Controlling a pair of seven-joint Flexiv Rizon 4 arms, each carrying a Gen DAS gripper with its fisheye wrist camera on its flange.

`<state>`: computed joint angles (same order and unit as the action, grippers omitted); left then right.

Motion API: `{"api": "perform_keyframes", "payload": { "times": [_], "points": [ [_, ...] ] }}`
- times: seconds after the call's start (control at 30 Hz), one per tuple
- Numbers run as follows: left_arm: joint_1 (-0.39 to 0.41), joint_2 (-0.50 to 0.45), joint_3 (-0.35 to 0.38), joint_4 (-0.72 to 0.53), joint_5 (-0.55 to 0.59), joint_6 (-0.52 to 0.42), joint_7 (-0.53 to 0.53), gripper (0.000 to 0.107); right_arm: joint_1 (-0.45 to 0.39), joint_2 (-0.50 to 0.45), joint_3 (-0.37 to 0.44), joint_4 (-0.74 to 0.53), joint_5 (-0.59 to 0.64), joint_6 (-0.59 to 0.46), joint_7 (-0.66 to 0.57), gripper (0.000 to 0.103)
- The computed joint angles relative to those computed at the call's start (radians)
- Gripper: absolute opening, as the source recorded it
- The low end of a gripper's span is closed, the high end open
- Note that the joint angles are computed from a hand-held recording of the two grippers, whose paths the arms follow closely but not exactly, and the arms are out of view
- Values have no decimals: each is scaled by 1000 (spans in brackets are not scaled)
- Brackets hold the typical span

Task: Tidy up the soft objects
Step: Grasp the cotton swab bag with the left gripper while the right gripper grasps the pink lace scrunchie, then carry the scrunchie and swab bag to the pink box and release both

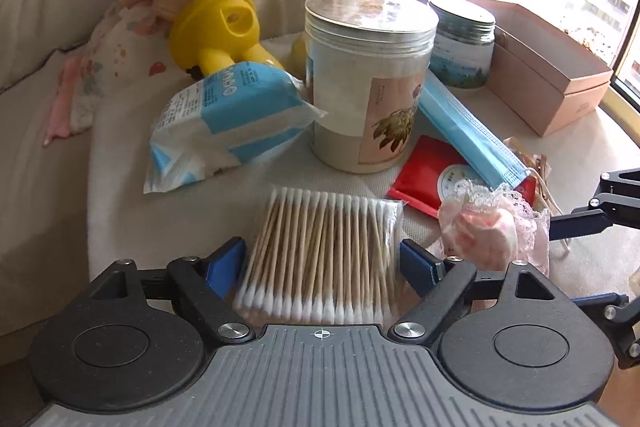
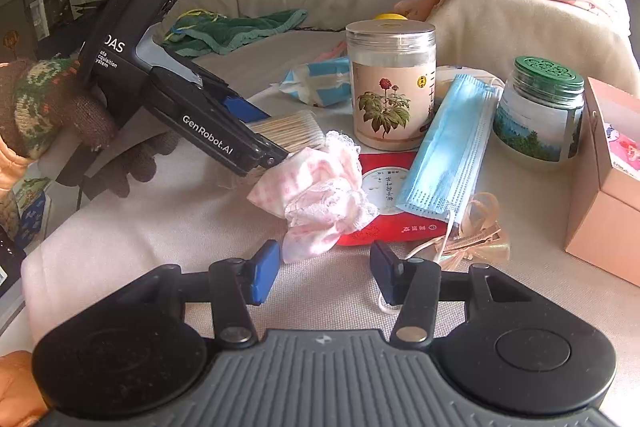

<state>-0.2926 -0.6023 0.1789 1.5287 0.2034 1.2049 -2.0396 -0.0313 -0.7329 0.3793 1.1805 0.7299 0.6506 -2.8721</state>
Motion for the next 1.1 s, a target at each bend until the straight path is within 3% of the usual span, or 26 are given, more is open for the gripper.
{"api": "perform_keyframes", "payload": {
  "times": [0.1, 0.23, 0.4, 0.43, 0.5, 0.53, 0.63, 0.73, 0.97, 1.1],
  "points": [
    [-10, 11, 10, 7, 7, -5, -19, 80, -2, 9, 7, 2, 12, 14, -6, 56],
    [11, 34, -14, 47, -9, 12, -13, 79, 0, 14, 27, -13, 49, 37, -40, 61],
    [-3, 59, -5, 82, 0, 17, -35, 78, 63, 9, 2, -22, -3, 42, 1, 62],
    [-5, 64, -5, 87, 1, 16, -39, 78, 74, 9, -4, -20, -17, 50, 12, 59],
    [-7, 78, -10, 106, -2, 22, -51, 77, 83, 7, -11, -26, -47, 33, 39, 28],
    [-4, 85, -18, 120, -8, 38, -57, 77, 73, 5, -8, -42, -57, -11, 56, 21],
    [-2, 106, -48, 158, -31, 98, -55, 77, 17, 3, 7, -98, -32, -152, 95, 14],
    [-37, 108, -55, 148, -35, 116, -57, 77, -32, 29, -1, -97, 15, -169, 83, 14],
    [-28, 4, -237, -23, -161, 77, 201, 77, -138, 98, -64, -45, 68, -87, 25, 14],
    [-83, -79, -238, -215, -193, 2, 317, 77, -199, 131, -87, -22, 94, -19, -13, 14]
  ]
}}
